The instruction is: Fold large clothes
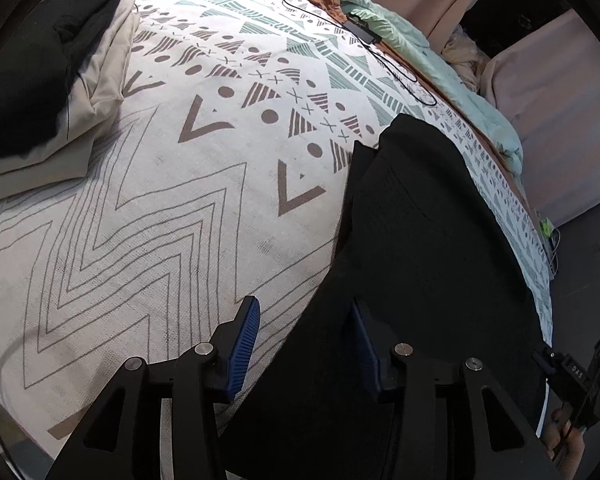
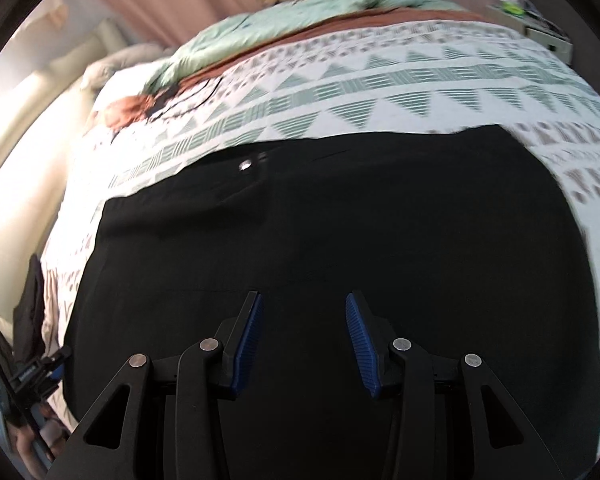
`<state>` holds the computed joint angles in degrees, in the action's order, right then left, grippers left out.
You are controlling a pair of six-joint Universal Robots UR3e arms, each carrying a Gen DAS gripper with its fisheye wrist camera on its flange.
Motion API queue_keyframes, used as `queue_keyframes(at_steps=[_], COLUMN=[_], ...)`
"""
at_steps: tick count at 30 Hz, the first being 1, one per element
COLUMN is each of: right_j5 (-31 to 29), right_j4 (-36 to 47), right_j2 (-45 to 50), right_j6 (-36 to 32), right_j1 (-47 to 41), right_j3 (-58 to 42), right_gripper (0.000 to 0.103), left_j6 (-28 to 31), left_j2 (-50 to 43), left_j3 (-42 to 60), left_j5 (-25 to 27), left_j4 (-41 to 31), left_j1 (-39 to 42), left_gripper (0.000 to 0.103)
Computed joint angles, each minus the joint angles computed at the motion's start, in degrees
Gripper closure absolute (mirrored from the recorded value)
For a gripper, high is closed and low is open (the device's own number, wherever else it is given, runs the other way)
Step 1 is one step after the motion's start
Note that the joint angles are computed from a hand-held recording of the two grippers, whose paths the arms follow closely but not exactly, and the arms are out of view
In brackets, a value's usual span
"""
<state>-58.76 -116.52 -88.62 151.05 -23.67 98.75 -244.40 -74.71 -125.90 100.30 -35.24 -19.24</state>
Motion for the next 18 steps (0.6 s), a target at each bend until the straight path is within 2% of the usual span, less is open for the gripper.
queue_keyframes(at_steps=[4, 7, 18], right_j5=[-3.33, -5.68, -10.96], right_j4=[-2.23, -3.55, -0.52], right_j2=[6.5, 11.13, 26.23], right_j6=[3.26, 5.68, 8.71], right_j1=[6.33, 10.06, 17.13], right_j3=[-5.47, -9.78, -26.39], right_gripper=[0.071, 0.076, 0.084], left_j6=[-0.48, -0.83, -1.53], left_j2=[-2.24, -3.04, -3.72], left_j3=[2.14, 3.35, 2.67], left_j5=[2.0, 2.51, 2.95], left_j4=[-2.02, -3.5, -2.14], left_j1=[-1.85, -2.3, -2.65], left_gripper=[0.056, 0.056, 0.056])
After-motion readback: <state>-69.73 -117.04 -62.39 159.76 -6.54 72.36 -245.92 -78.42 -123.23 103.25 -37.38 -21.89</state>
